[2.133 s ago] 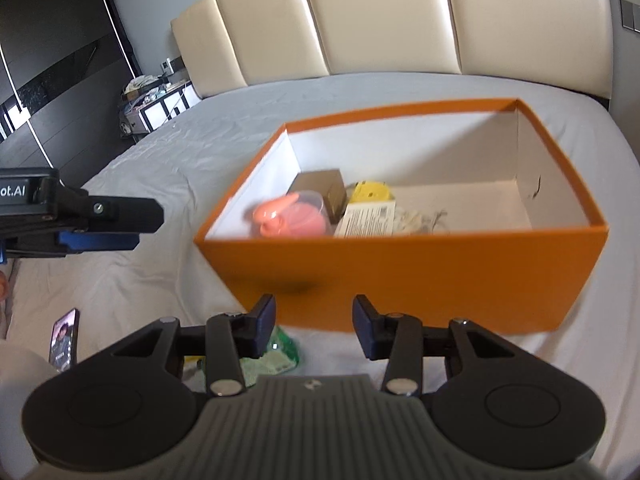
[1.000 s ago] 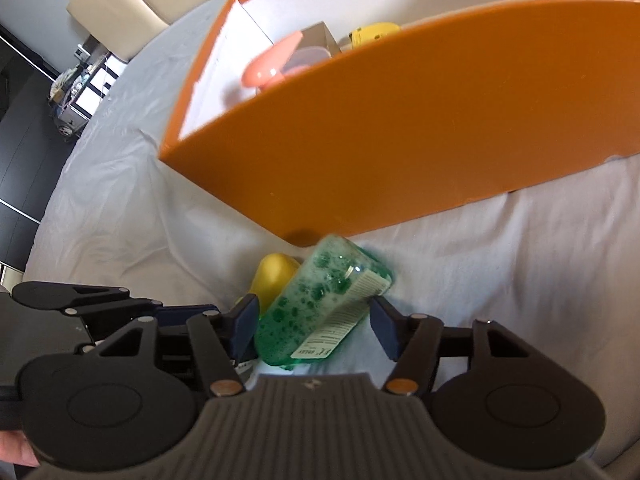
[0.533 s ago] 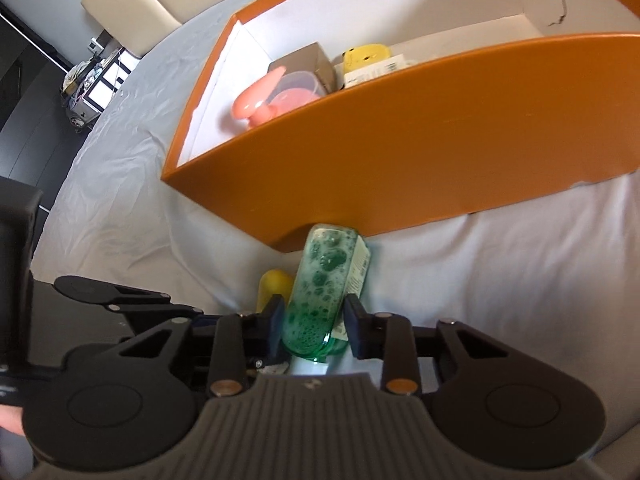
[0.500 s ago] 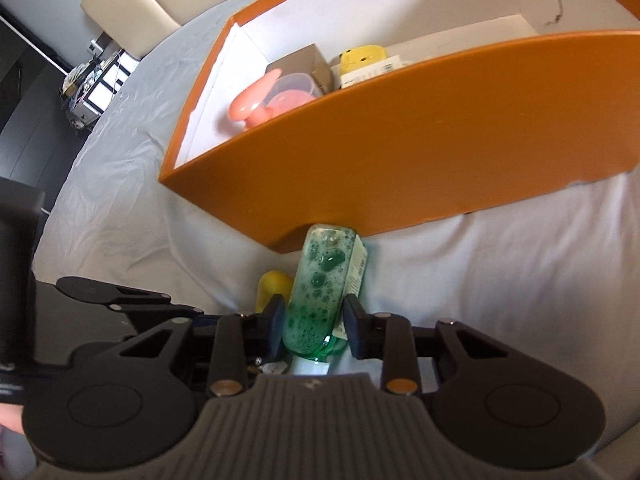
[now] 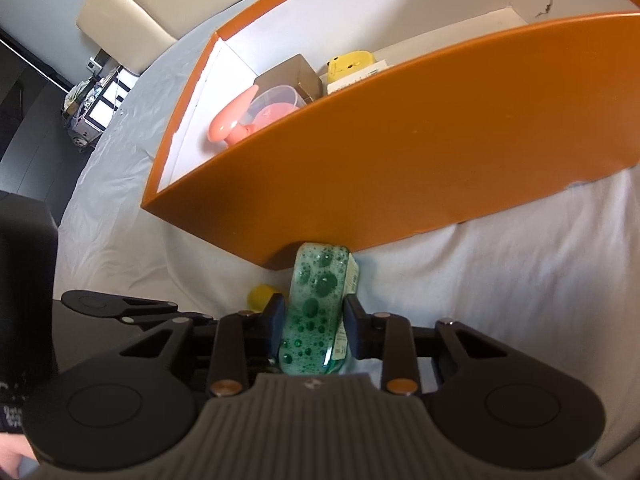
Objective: Organize rigid objects
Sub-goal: 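Carry the yellow-capped bottle and green bottle over the orange box with both tools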
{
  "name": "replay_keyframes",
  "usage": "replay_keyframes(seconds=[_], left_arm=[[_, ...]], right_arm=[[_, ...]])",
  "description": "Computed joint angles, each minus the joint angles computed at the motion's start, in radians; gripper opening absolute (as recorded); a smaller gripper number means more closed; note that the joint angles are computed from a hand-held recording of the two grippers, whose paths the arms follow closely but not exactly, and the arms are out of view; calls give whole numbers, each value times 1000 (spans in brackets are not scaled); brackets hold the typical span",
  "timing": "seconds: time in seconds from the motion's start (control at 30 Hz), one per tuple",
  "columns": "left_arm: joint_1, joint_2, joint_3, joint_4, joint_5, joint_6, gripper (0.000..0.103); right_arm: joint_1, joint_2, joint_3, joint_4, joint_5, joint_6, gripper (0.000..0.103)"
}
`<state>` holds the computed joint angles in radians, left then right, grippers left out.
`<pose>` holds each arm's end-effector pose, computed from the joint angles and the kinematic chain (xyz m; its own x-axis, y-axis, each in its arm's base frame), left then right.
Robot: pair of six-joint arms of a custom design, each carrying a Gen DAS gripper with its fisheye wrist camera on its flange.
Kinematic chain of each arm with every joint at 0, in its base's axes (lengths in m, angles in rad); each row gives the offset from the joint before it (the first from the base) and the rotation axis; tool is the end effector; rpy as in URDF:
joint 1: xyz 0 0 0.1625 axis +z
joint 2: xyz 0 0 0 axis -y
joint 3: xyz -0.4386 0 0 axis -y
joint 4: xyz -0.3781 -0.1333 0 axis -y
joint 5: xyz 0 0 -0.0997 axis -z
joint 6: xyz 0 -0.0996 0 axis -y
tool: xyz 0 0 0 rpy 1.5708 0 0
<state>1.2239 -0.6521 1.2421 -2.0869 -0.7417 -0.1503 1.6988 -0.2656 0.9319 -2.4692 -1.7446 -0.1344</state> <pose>-0.0630 -0.7824 0.1438 -0.6606 0.1373 -0.7381 0.2429 0.9693 -0.0371 0.2224 -0.8184 -0.0286 -0.9565 -0.2148 0.1976 -0.2547 0.9450 -0.2054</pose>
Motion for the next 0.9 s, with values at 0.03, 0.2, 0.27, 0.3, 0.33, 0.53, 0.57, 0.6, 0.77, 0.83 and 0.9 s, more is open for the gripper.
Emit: replay_keyframes(seconds=[0.03, 0.2, 0.27, 0.3, 0.33, 0.53, 0.57, 0.6, 0.77, 0.83, 0.9], left_arm=[[-4, -8, 11, -11, -7, -7, 27], [-29, -45, 65, -84, -46, -45, 27], [-37, -71, 93, -118, -69, -66, 27], [-41, -83, 112, -148, -81, -64, 27], [-47, -91, 125, -172, -92, -66, 27], [-84, -110, 148, -298, -180, -62, 27], [-91, -113, 150, -319, -187, -60, 27], [-92, -121, 157, -348, -194, -49, 27], [-109, -92, 114, -471, -225, -17, 27], [-110, -63, 71, -504, -228, 2, 27], [-105, -33, 18, -518, -234, 5, 27]], right_arm=[[0, -12, 19, -14, 0, -10, 30], [-12, -69, 96, -77, 8, -33, 30], [-21, -94, 127, -88, 23, -29, 30], [-23, -107, 143, -96, 26, -27, 30], [-25, -120, 160, -107, 32, -28, 30], [-38, -208, 252, -164, 83, -89, 30], [-40, -221, 260, -170, 91, -106, 30], [-41, -233, 264, -172, 98, -125, 30], [-41, -263, 209, -129, 121, -206, 30], [-37, -255, 157, -108, 123, -224, 30], [-36, -243, 99, -86, 130, -232, 30]])
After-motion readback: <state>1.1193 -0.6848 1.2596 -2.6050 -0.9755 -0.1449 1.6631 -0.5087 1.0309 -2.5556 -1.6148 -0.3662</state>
